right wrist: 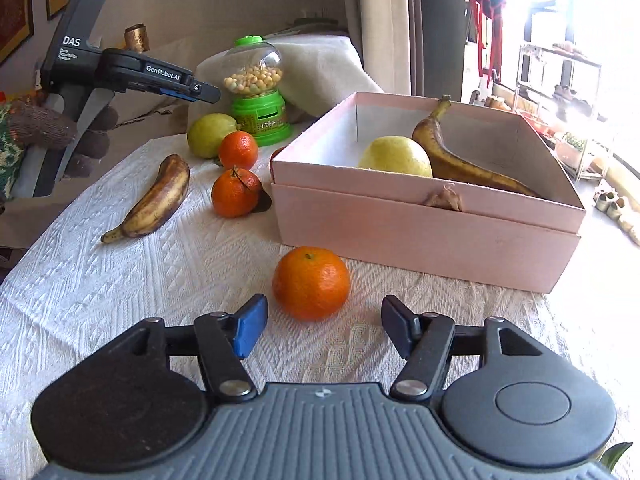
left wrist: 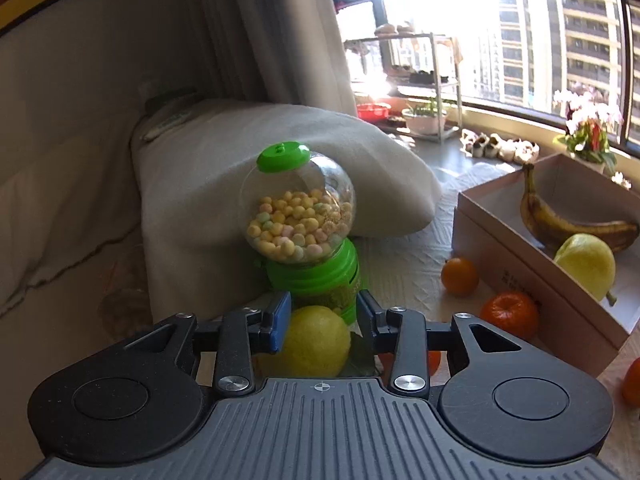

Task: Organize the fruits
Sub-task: 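Grasp the green lime beside the gumball machine with the left gripper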

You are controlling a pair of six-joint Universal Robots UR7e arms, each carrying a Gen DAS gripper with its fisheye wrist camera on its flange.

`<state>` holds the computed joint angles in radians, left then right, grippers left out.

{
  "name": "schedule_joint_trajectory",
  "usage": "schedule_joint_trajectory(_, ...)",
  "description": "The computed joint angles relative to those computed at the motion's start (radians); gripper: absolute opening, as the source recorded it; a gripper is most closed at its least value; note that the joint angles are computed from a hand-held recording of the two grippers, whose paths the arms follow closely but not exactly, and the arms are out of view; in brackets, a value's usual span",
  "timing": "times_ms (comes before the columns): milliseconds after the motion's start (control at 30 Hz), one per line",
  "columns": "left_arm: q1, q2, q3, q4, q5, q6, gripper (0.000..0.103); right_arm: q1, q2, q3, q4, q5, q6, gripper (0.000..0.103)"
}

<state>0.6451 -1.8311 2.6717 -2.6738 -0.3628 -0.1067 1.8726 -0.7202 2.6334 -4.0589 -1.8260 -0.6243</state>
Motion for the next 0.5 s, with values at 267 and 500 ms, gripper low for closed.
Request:
schedule_joint_trajectory(267, 0.068, 0.127, -0.062, 0.21, 0.057, 0.084, 0.053, -0.001, -0.003, -0.002, 0.014, 0.008, 0.005, 0.071)
schedule_joint_trajectory(500, 0.16, 0.095, -0.141, 0.352, 0.044, -0.119, 0.064, -0.003, -0.004, -0.002, 0.019, 0.012, 0.005, 0.074)
